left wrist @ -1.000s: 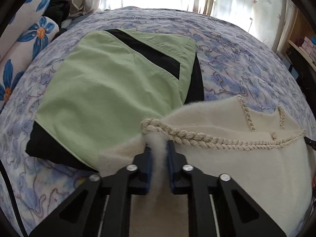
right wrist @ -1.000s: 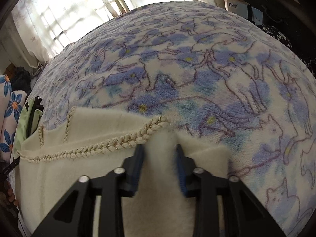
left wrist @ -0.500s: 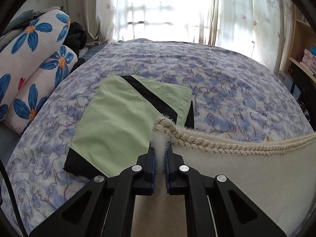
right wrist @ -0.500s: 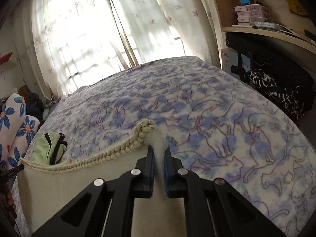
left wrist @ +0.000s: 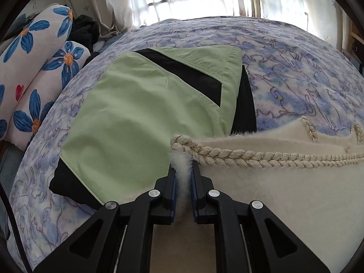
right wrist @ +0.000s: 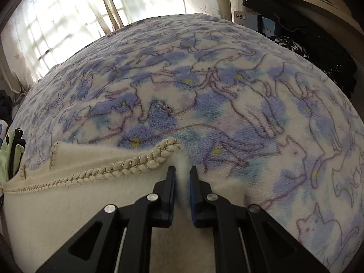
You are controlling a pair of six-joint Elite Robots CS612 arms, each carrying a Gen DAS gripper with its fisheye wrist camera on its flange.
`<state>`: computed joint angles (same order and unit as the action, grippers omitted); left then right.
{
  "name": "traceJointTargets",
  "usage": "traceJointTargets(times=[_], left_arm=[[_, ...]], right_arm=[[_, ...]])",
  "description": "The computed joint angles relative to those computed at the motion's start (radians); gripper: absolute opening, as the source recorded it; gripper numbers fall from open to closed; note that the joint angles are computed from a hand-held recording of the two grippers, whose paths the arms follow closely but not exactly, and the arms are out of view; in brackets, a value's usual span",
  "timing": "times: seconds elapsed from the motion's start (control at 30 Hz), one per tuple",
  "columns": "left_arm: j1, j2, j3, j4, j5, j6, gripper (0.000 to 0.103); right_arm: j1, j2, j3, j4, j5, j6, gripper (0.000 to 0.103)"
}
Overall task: Fold large clothes
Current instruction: 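Fold the held hem up over the cardigan toward the collar and release, then press the halved cardigan flat with both grippers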
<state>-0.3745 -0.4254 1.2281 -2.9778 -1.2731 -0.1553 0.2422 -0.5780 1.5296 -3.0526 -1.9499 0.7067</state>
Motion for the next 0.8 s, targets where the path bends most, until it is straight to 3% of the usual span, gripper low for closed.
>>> traceJointTargets(times=[0.07,0.17,0.3,0.5,0.63,0.73,0.8], left_arm=[[0.003,-0.018,0.022,-0.011,-0.011,-0.018,0.026],[0.007,-0.051,0.073,-0.062,-0.033,-0.059,0.032],[0.004,-0.099,0.162,-0.156,-0.128,-0.089,0.032],[-0.040,-0.145,0.276,-0.226,-0.231,-0.038,0.032],[-0.074,-0.136,0.303,-0.181,-0.132,0.059,0.032],[-0.060,-0.122,0.315,-0.224,-0.110,0.077,0.042],[-0.050,-0.121,0.323,-0.234,-0.069,0.080,0.056]], right_arm=[[0.013,-0.016,0.005,0.017,-0.044,0.014,0.013],[0.040,-0.035,0.015,-0.021,-0.118,0.053,0.013],[0.079,-0.033,-0.003,-0.104,-0.033,-0.024,0.013],[0.155,0.022,-0.115,-0.037,0.092,-0.181,0.013],[0.172,0.043,-0.131,0.029,0.067,-0.212,0.013],[0.149,0.028,-0.053,-0.069,0.084,-0.206,0.004],[0.153,0.008,-0.018,-0.028,-0.035,-0.200,0.002]])
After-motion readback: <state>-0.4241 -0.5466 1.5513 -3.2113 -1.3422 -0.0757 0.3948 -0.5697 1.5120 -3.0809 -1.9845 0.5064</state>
